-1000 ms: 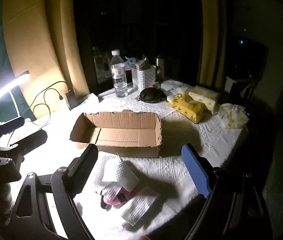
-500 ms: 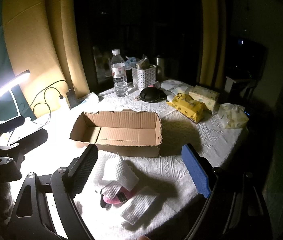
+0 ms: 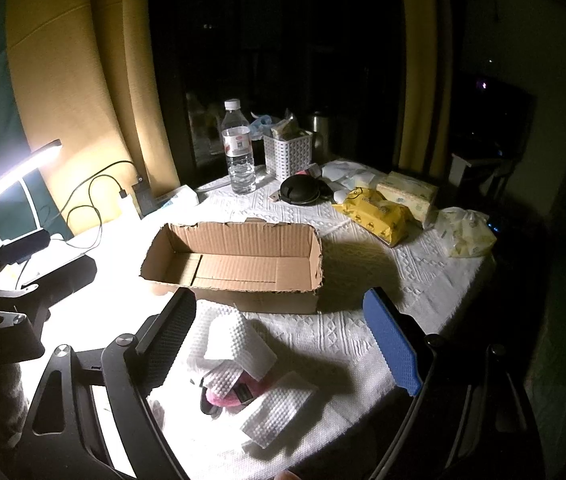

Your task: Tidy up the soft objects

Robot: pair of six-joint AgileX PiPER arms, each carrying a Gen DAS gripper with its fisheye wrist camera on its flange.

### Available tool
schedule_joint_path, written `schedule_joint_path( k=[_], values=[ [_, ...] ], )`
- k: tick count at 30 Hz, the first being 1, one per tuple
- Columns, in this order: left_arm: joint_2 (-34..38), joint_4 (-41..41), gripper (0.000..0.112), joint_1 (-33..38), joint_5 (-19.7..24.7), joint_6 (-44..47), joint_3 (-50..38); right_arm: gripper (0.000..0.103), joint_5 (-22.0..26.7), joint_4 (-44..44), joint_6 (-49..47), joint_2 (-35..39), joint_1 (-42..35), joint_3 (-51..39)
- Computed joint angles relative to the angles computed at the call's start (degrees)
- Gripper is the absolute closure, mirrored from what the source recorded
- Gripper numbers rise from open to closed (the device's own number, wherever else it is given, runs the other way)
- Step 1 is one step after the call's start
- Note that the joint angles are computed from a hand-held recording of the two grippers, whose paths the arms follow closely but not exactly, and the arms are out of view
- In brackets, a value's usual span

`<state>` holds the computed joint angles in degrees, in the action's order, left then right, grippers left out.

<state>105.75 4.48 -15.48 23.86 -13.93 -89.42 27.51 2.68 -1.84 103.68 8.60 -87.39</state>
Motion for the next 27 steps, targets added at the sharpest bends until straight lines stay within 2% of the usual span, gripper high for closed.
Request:
schedule_joint_path(
  k=[12,17,23,27],
  values=[
    [-0.04,0.48,0.01,0.08,0.06,-0.32,-0.12,0.015,-0.11,0.77,-0.79,-0.63,-0.11,0.57],
    [0.84,5.13,0.01,-1.4,1.95,-4.53,-0.88,0.015,-0.27,4.7,-4.47,-1.0,-1.48,1.81],
    [2.27,5.44,0.01,-2.36,3.8,-4.96,1.85,0.015,-2.13,10.09,-11.06,-1.8,-2.72,6.64],
    [2.45,9.51,0.01,-3.32,2.73,-9.96,5.78,0.015,-2.58,13.08,-14.78,-1.04,-3.52,9.16]
  ],
)
